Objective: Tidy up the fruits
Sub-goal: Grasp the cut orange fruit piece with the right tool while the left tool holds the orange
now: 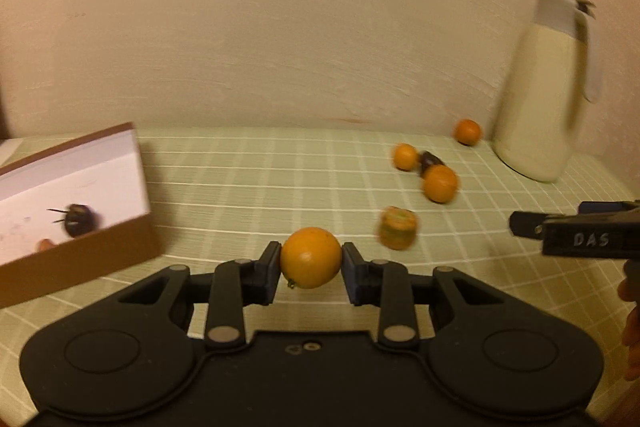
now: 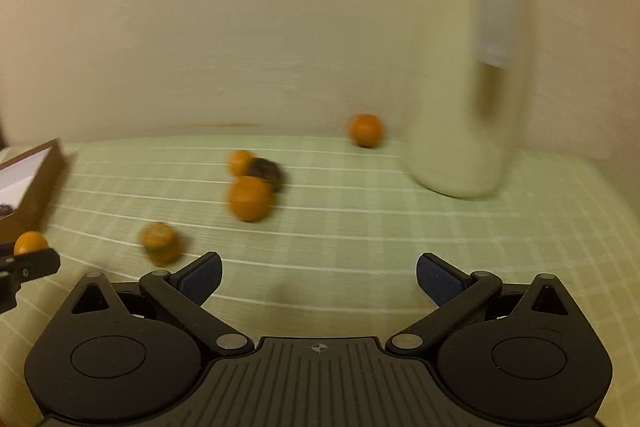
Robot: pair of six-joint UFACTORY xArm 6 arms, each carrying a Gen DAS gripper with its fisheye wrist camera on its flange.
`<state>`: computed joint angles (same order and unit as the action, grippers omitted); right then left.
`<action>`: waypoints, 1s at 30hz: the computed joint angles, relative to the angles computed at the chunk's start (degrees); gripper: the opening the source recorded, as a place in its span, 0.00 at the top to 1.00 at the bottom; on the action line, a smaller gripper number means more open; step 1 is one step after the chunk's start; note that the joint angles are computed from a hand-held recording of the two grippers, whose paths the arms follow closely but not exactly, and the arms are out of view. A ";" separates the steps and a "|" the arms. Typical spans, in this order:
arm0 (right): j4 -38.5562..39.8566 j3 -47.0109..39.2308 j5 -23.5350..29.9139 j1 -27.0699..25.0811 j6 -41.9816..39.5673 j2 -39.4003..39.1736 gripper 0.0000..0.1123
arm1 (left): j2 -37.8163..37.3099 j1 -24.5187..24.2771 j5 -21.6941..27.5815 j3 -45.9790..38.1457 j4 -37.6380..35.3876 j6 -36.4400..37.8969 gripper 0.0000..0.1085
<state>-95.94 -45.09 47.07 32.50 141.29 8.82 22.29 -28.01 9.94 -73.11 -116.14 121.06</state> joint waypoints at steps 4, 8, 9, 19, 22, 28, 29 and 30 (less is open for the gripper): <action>-2.16 -6.57 -3.09 -0.22 -3.87 4.78 0.09 | 0.15 2.19 0.11 -0.50 1.36 -0.89 0.79; -2.72 -11.93 -5.23 -0.61 -7.62 9.07 0.21 | -0.05 4.21 0.23 -0.70 2.08 -1.23 0.79; -2.32 -12.98 -6.21 -1.06 -8.71 9.89 0.29 | -0.08 4.66 0.31 -0.75 2.55 -1.84 0.79; -2.49 -19.41 -10.50 -2.80 -10.04 15.03 0.33 | -0.79 6.86 1.30 -0.15 4.36 -3.97 0.79; -0.53 -21.67 -11.37 -3.31 -12.29 16.87 0.43 | -0.95 6.96 1.48 0.19 5.11 -4.50 0.79; 1.19 -24.46 -13.56 -5.24 -15.17 19.35 0.69 | -1.32 7.01 1.61 0.73 5.76 -5.01 0.79; 1.03 -24.43 -14.71 -5.65 -14.98 19.20 0.69 | -1.32 7.03 1.62 0.73 5.81 -5.05 0.79; 0.91 -24.25 -15.18 -5.62 -14.76 18.98 0.69 | -1.33 7.06 1.62 0.71 5.80 -5.13 0.79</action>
<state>-95.03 -69.35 31.89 26.88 126.53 27.80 20.95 -20.94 11.55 -72.40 -110.34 115.93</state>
